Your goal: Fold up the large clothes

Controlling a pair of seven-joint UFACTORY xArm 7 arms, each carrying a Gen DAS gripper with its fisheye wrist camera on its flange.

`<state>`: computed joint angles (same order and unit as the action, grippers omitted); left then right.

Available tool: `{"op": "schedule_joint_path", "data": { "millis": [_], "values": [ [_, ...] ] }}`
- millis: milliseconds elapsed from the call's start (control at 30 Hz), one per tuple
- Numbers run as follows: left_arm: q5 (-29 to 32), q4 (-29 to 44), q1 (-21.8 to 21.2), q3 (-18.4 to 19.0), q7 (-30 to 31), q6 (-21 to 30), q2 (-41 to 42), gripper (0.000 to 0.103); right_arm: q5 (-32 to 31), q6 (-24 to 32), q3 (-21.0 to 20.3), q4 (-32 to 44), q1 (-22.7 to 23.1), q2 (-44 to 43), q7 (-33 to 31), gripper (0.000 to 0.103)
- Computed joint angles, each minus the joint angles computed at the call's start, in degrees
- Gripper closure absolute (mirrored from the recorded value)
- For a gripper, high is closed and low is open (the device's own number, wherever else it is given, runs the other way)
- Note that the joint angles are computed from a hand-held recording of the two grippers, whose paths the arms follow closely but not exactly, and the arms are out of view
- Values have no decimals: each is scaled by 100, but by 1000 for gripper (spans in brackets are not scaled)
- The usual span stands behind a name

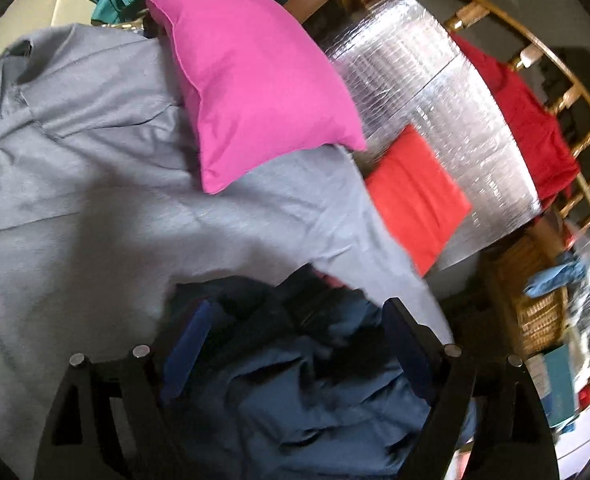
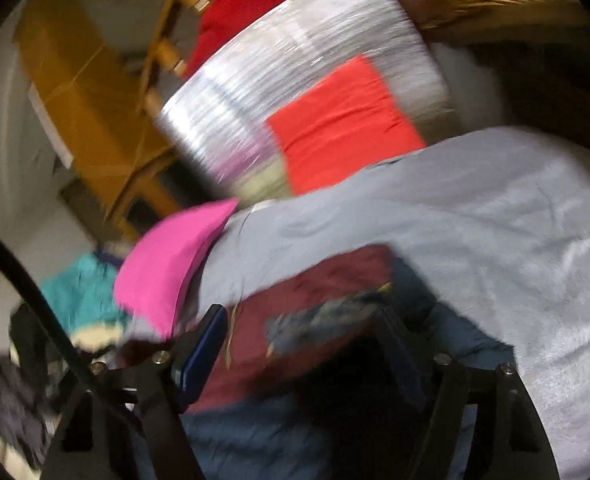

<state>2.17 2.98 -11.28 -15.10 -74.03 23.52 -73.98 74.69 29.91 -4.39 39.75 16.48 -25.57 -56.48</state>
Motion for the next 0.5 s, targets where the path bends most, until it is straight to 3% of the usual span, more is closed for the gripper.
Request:
{"op": "schedule_joint_path", "data": {
  "millis": [200,233,333,400,500],
  "values": [
    [-162,49,-437,471,532,806,-100,16,-965,1776,-241,103,1,11,-93,39],
    [-193,87,-451,480,610,887,-26,16,-1215,2200,-272,209,18,116,-115,39],
    [-171,278,-389,394,841,1218,292,16,-1218,2684,-127,310,7,323,-328,39],
    [-172,349,-330,360,936,1349,493,16,-1367,2530,202,331,-11,460,-188,39],
    [-192,356,-193,237,841,1234,782,16,-1412,1418,748,399,99,762,274,41]
  ]
}}
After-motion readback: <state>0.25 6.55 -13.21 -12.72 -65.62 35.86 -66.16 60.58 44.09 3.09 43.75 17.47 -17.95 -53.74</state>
